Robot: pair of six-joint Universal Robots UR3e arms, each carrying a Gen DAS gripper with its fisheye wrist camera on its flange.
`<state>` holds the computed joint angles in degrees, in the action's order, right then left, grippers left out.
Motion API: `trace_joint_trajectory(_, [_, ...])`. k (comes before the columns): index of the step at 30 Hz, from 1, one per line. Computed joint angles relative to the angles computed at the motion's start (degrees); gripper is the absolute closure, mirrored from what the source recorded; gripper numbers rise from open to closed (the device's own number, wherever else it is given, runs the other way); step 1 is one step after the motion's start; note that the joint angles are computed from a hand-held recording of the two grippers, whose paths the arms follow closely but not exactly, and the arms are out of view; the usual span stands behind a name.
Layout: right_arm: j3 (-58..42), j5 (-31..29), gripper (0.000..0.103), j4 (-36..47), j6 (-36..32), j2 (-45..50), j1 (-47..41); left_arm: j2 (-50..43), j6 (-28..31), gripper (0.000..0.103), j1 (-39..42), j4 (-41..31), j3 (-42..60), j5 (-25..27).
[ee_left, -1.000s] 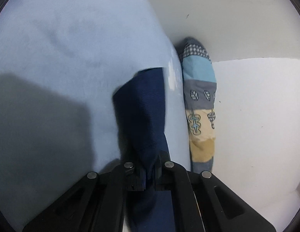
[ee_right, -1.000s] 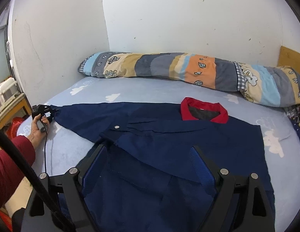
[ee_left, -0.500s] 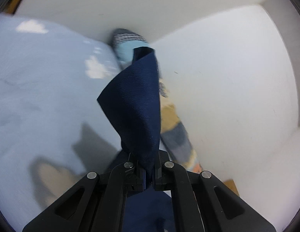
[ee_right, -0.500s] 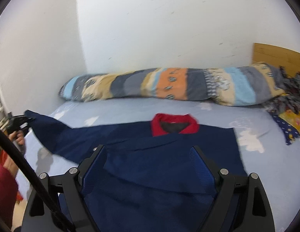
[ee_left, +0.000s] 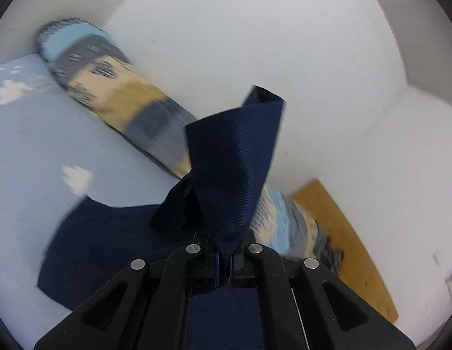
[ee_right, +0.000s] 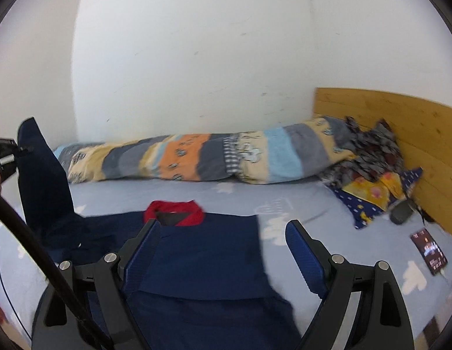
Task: Fold large clothes
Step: 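Grasp the other sleeve cuff with the left tool and lift it, then fold the held sleeve across the jacket front with the left tool, release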
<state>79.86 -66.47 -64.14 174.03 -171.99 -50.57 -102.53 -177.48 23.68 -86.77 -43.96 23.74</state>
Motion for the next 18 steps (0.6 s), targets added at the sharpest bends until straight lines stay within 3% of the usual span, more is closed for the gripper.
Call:
trace_joint_trajectory(1, [1.20, -2.14, 0.012, -1.86, 1.90, 0.13, 1.90, 1.94, -0.10, 0.099, -2.64, 0.30, -2.21, 1.56])
trace_joint_trajectory(5, [4.21, -9.15, 0.012, -7.43, 8.08, 0.70, 8.38, 2.83, -9.33, 0.099, -16.08, 14.52, -8.98, 8.92])
trace_joint_trajectory(12, [3.23, -10.86, 0.012, -9.66, 11.76, 1.62, 12.03, -5.53, -20.25, 0.099, -42.42, 32.43, -13.92, 33.83])
trace_joint_trajectory(18, [2.85, -10.39, 0.012, -9.84, 12.45, 2.05, 13.12, -18.64, -20.76, 0.099, -60.37, 34.56, -8.96, 52.76])
